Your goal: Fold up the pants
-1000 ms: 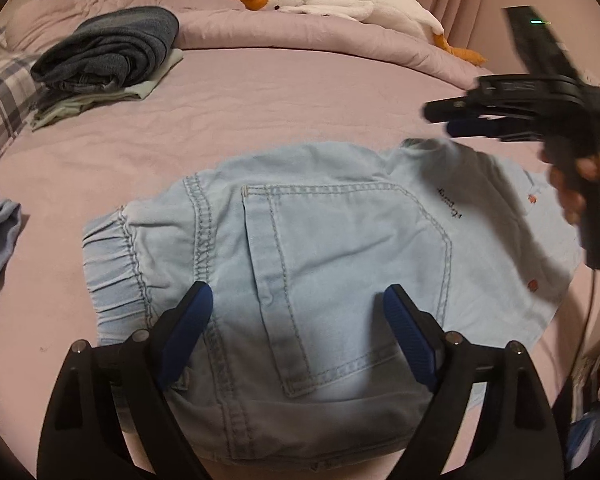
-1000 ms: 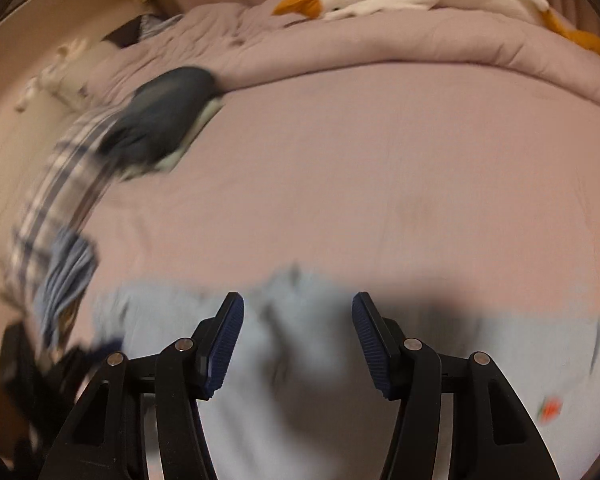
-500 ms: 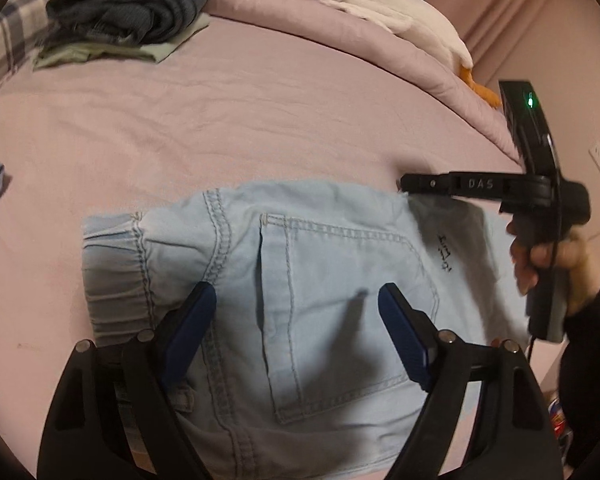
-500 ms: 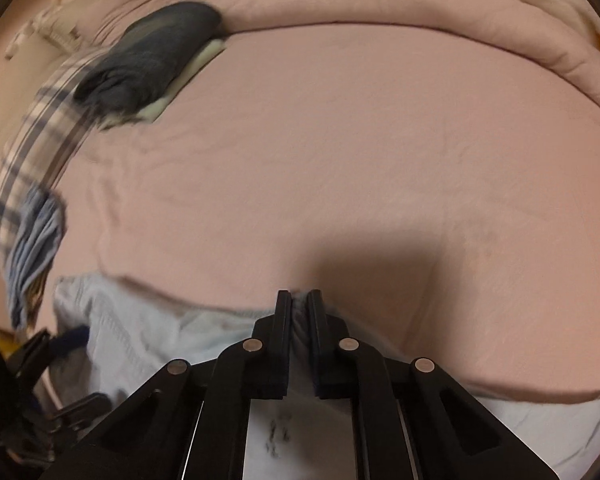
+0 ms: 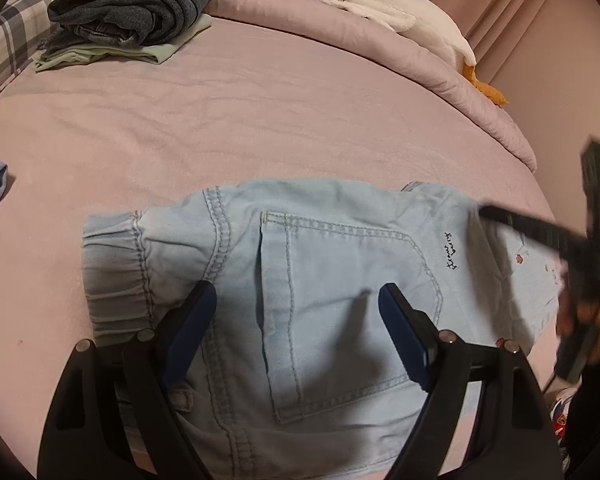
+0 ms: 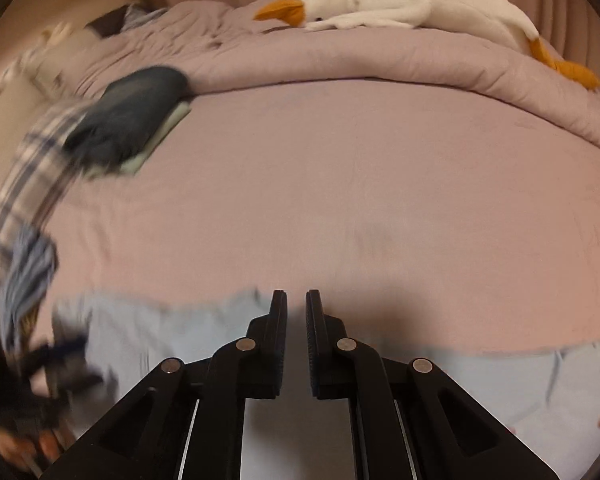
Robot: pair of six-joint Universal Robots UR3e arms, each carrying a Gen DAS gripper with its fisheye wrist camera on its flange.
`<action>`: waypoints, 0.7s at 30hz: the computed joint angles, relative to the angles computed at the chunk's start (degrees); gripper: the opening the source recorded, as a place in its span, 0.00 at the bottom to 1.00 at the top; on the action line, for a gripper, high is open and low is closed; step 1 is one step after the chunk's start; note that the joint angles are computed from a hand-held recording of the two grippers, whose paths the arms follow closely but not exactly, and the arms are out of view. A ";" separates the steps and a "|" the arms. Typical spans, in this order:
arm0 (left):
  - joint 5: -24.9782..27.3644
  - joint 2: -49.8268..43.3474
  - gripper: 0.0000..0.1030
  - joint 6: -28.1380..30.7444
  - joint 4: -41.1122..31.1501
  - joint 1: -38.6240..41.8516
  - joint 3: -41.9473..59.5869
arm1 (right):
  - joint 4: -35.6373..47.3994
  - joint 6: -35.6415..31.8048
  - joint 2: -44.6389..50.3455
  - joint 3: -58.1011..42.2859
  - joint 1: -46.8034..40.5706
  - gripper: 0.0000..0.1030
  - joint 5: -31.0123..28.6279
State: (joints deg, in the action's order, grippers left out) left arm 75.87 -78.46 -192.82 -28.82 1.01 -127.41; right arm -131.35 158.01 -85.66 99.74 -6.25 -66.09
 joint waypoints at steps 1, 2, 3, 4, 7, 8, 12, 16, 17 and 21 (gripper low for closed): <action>0.17 0.01 0.81 0.15 0.30 -0.04 -0.28 | -0.82 -1.03 -1.76 2.61 -0.06 0.08 -1.33; 0.44 -0.04 0.81 0.33 0.39 -0.21 -0.32 | -1.39 -2.52 -3.36 5.05 -0.55 0.08 -2.37; 0.66 -0.08 0.81 0.55 0.46 -0.35 -0.37 | -2.72 -3.32 -4.91 8.00 0.06 0.08 -3.96; 0.89 -0.16 0.81 0.63 0.52 -0.49 -0.34 | -3.42 -4.84 -6.95 11.45 0.18 0.08 -5.17; 1.71 0.03 0.80 0.88 0.37 -1.02 -0.49 | -8.21 -6.38 -11.53 20.27 2.77 0.08 -9.55; 2.10 0.23 0.80 0.91 0.24 -1.31 -0.62 | -9.56 -7.26 -13.96 22.97 2.83 0.08 -10.11; 4.30 1.86 0.80 0.43 -1.47 -3.03 -0.94 | -0.70 -13.19 -25.75 29.08 -1.96 0.09 -7.46; 9.50 2.72 0.79 -2.82 -4.74 -8.45 1.78 | 19.55 -22.26 -34.68 27.26 -13.59 0.09 0.24; 9.61 2.27 0.79 -3.30 -4.48 -9.88 2.60 | 25.00 -25.20 -36.28 26.18 -17.71 0.09 3.05; 11.06 -3.66 0.78 -4.78 -3.17 -16.31 8.81 | 29.08 -27.67 -38.06 23.78 -26.24 0.11 10.23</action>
State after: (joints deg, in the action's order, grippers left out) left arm 86.93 -82.12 -197.60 -32.00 -15.30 -118.60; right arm -102.27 130.34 -123.72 123.52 -32.49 -55.86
